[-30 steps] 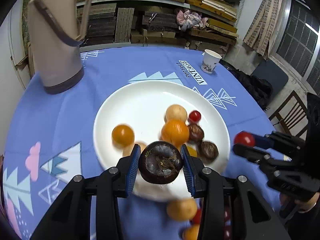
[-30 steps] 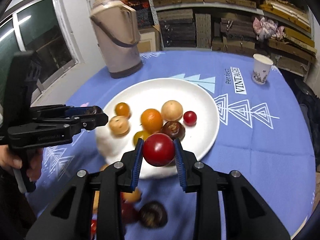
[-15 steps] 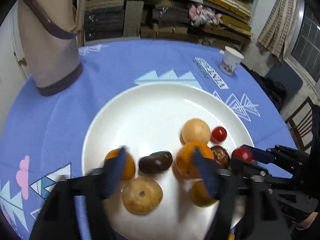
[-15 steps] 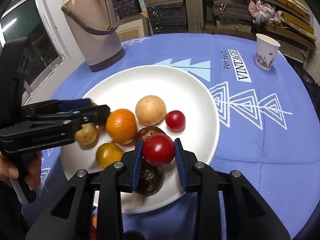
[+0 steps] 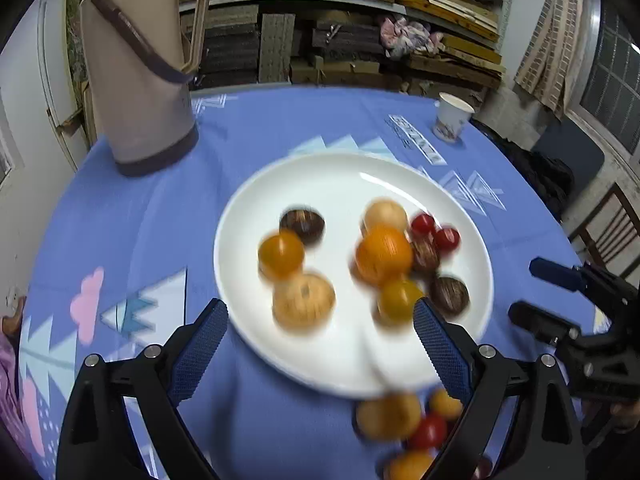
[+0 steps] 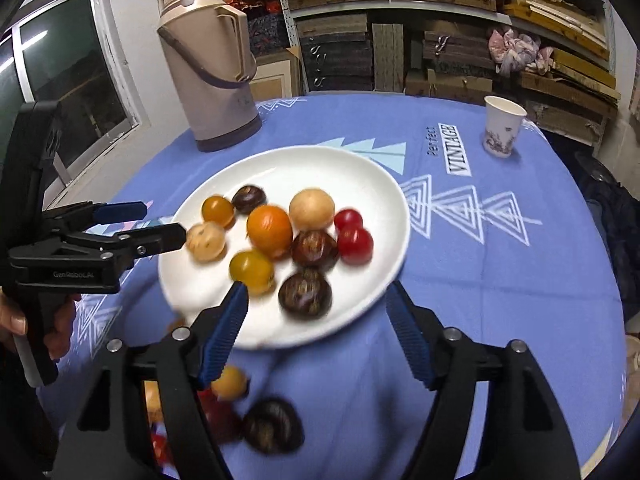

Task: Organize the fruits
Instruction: 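Carry both fruits onto the white plate and open both tools, then move both open tools back over the fruit cluster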

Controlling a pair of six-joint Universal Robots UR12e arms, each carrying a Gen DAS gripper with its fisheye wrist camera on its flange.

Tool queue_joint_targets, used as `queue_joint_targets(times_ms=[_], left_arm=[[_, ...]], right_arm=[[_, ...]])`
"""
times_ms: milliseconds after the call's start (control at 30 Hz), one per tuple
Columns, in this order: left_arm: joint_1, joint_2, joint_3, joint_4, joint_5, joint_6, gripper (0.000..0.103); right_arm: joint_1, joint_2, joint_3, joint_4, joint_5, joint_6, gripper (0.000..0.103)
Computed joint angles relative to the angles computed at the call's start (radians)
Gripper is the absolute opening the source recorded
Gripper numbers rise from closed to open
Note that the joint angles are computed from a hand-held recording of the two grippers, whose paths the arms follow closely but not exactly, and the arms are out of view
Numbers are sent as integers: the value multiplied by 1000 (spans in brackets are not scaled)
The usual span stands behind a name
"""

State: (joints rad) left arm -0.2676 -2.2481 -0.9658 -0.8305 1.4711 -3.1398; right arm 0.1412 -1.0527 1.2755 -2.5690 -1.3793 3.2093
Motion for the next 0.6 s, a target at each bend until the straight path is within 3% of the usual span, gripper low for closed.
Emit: queue_joint_targets(times_ms=[133, 433, 600], left_arm=[[-5, 72, -125, 50, 1, 35, 94], [-4, 185, -327, 84, -29, 62, 94], [2, 205, -369, 58, -67, 49, 94]], right_arm=[[1, -53, 87, -34, -2, 43, 85], [9, -141, 233, -67, 39, 102, 86], [26, -177, 287, -62, 66, 47, 86]])
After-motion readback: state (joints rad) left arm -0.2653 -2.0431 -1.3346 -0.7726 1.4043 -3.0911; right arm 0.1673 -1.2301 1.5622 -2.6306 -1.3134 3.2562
